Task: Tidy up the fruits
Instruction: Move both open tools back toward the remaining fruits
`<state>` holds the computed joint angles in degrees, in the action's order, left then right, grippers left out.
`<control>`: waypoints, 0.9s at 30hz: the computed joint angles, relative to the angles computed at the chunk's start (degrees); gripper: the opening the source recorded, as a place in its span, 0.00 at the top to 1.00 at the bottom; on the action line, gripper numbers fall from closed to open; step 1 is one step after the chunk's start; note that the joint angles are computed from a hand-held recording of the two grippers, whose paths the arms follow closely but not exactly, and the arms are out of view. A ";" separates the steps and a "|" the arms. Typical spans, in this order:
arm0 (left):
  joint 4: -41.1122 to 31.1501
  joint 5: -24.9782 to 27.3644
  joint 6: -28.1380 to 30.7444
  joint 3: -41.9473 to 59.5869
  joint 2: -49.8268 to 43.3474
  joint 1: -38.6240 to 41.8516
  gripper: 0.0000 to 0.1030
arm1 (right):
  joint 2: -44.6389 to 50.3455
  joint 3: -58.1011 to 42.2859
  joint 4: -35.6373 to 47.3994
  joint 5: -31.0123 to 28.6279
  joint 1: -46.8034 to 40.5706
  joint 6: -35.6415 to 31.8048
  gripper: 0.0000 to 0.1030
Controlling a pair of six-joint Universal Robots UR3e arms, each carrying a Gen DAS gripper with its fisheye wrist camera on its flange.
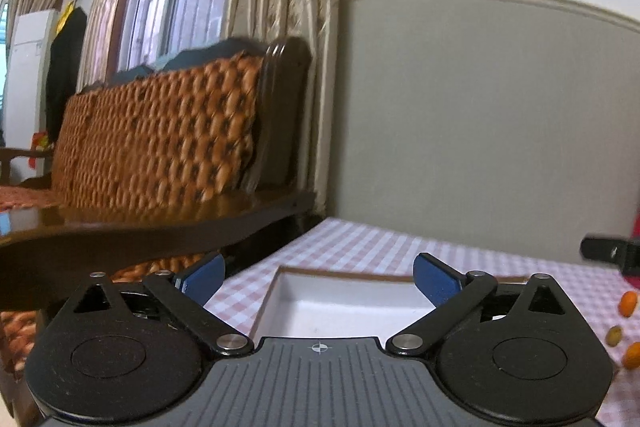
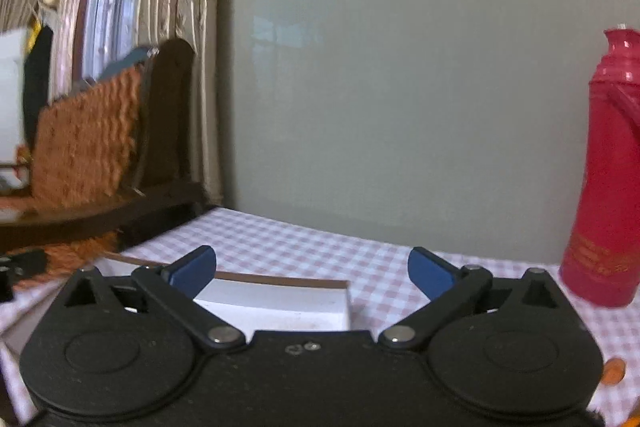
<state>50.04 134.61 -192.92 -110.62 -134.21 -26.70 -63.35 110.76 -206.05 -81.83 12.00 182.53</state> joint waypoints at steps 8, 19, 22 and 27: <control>3.16 0.86 0.62 -5.41 2.21 -5.23 0.01 | -10.62 11.03 1.74 4.80 -3.14 -4.11 0.06; -0.02 0.97 -2.03 -9.31 5.90 -12.17 0.00 | -25.04 28.47 -2.60 3.71 -4.06 -7.98 0.06; 2.29 2.70 0.01 -7.00 4.03 -14.75 0.00 | -27.63 31.53 -2.81 2.17 -4.05 -8.67 0.07; 3.60 3.01 1.87 -2.61 1.06 -18.58 0.00 | -34.16 37.27 -2.14 2.95 -7.73 -8.85 0.10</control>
